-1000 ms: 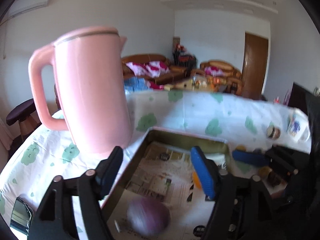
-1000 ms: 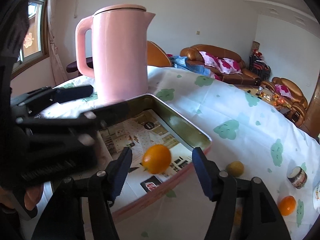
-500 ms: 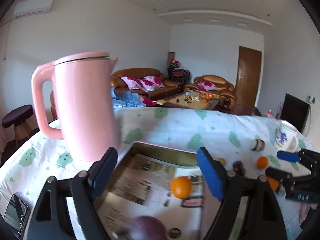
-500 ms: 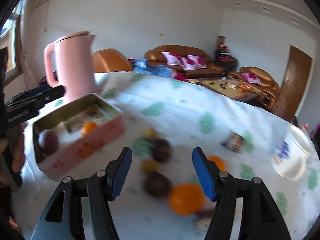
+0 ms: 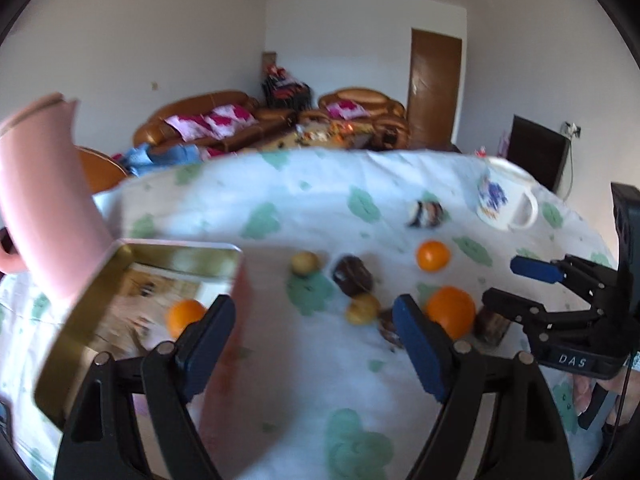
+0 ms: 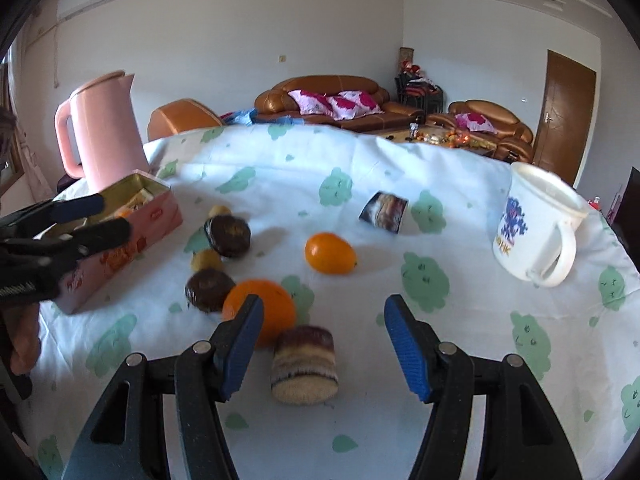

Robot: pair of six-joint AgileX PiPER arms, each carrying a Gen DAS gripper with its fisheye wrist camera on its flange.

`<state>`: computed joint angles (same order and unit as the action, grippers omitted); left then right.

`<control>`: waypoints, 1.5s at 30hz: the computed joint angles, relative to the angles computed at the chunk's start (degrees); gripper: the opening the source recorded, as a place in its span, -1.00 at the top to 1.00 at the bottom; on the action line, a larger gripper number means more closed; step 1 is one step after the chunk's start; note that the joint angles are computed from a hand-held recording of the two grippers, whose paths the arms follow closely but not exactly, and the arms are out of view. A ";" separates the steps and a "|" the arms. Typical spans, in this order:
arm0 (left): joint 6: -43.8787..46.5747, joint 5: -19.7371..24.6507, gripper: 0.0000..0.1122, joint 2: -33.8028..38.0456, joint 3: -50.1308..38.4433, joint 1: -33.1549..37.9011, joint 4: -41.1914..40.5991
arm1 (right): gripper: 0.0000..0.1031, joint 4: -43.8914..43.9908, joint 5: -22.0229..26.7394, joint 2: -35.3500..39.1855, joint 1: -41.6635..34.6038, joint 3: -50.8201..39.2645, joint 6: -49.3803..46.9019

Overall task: Organize fruits
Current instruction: 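Grasp the brown cylindrical cake with the right tool while the left tool moves toward a large orange, then grasp the large orange with the left tool while the right tool holds the cake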

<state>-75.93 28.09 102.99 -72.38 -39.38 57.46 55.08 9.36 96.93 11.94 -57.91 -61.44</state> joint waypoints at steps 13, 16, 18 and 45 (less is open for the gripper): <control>4.92 -0.53 -0.49 3.81 -3.26 -1.38 -5.23 | -0.25 -14.74 6.39 2.83 -0.45 -3.43 14.37; 5.41 -0.49 -0.49 4.01 -3.61 -1.59 -5.30 | -0.23 -7.53 8.93 2.83 -1.88 -3.18 7.13; 5.74 -0.57 -0.49 4.10 -3.76 -1.53 -5.66 | -0.22 -7.27 9.90 3.12 -1.94 -3.41 6.61; 47.59 1.37 -0.02 17.51 -24.86 -2.48 -39.16 | 0.25 -24.68 6.07 3.41 -5.85 -3.72 35.23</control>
<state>-28.34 29.46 120.50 -97.25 -41.86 18.30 30.39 15.42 100.34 6.10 -61.63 -26.21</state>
